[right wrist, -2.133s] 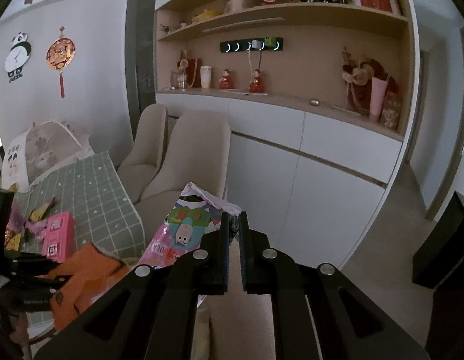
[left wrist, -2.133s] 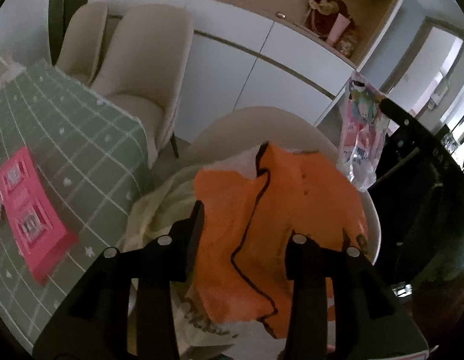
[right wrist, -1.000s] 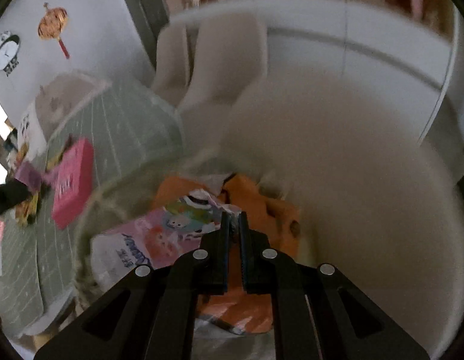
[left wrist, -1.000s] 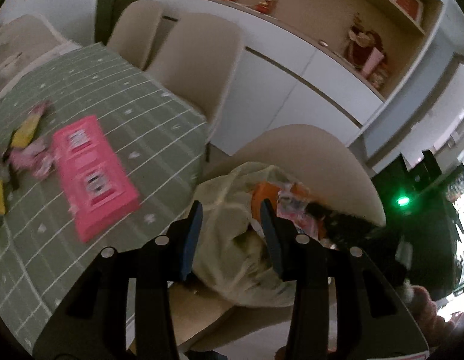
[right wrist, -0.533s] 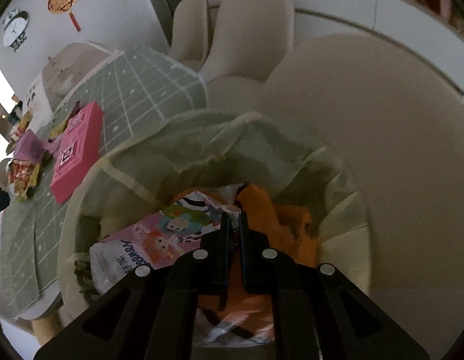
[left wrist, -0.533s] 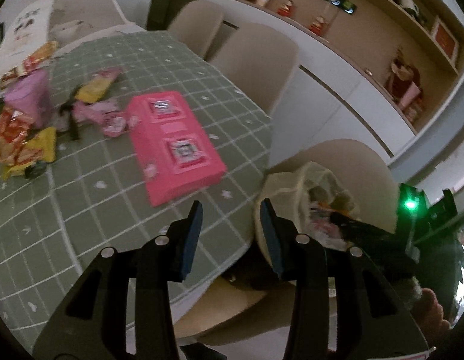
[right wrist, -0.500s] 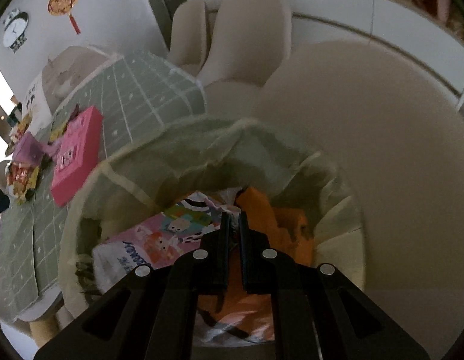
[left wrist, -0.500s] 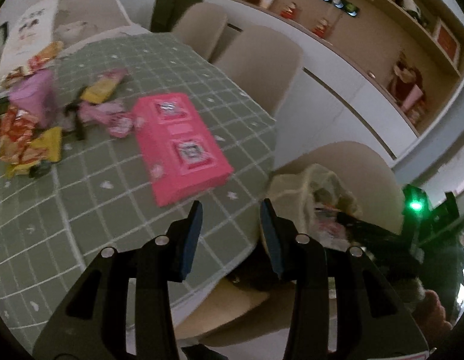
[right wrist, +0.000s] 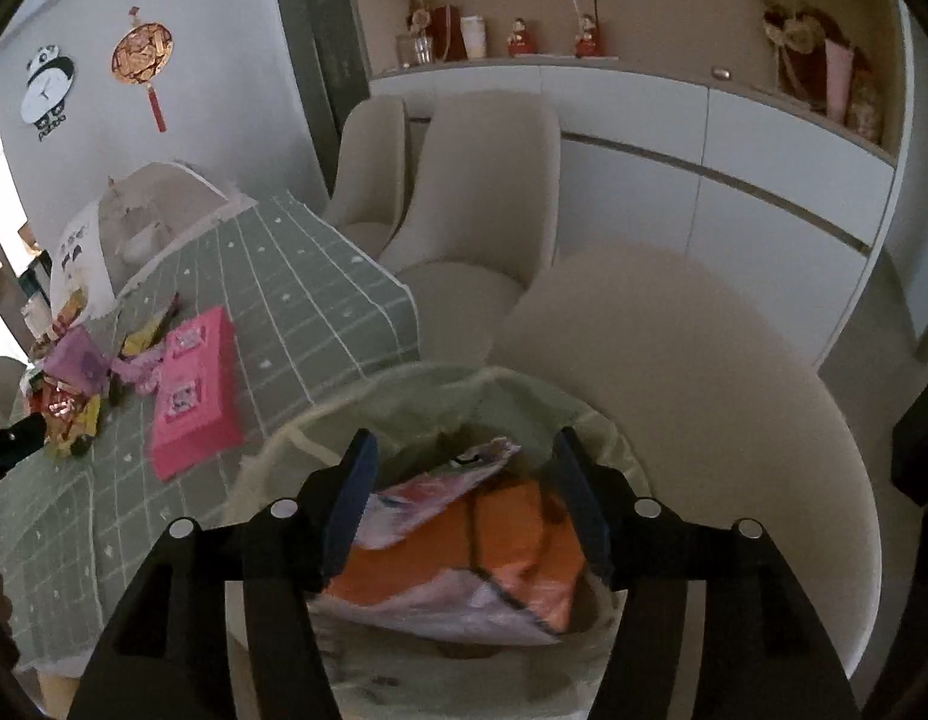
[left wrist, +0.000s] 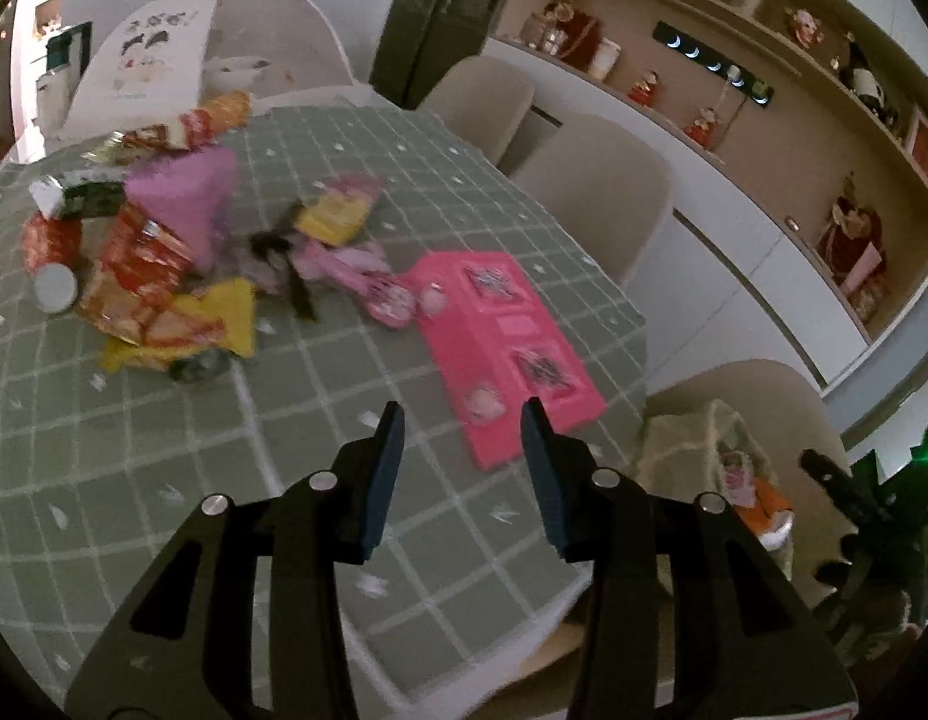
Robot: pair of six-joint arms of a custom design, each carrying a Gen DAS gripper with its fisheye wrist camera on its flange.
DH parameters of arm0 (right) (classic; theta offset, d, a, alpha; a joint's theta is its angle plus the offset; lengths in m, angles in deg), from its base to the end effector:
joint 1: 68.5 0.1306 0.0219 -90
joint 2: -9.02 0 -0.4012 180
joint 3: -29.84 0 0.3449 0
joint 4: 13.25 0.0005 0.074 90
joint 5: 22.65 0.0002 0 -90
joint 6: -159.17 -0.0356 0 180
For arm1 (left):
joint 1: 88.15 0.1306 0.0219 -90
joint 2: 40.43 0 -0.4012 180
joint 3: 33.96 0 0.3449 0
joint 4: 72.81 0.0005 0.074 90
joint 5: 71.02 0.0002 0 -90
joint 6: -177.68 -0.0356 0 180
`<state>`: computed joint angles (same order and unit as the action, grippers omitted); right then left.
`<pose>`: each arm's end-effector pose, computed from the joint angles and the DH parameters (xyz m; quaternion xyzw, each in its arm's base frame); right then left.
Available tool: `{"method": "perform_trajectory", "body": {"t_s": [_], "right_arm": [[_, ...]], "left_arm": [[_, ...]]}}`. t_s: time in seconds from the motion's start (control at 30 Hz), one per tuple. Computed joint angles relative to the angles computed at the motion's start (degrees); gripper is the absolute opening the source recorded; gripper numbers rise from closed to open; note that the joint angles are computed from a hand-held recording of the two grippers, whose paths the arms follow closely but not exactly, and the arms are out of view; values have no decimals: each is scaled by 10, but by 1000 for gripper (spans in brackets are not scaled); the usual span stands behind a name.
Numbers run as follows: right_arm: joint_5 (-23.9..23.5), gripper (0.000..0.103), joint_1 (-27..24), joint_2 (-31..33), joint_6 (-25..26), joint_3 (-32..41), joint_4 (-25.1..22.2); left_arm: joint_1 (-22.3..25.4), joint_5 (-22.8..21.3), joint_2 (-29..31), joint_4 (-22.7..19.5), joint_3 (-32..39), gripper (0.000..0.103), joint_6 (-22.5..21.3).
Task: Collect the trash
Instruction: 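Move both tools back over the snack pile on the table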
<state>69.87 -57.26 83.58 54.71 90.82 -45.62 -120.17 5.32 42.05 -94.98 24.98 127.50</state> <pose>0.3205 0.0616 0.3574 0.0343 0.9262 0.0635 0.3701 0.3105 -0.1849 0.3127 -0.1073 0.9145 -0.1304 0.3677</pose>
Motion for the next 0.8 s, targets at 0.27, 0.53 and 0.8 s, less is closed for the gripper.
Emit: {"method": "perform_trajectory", "body": {"t_s": [0.27,0.53,0.8], "right_arm": [[68,57,148,42,-57,70,8],[68,57,268,177,-64,185,29],[60,57,325,289,-63,287,22]], "left_arm": [[145,65,-55,10,-58,39,-43],[369,189,-90,15,-82,39,-168],[538,328,21,-27,49,44,-352]]}}
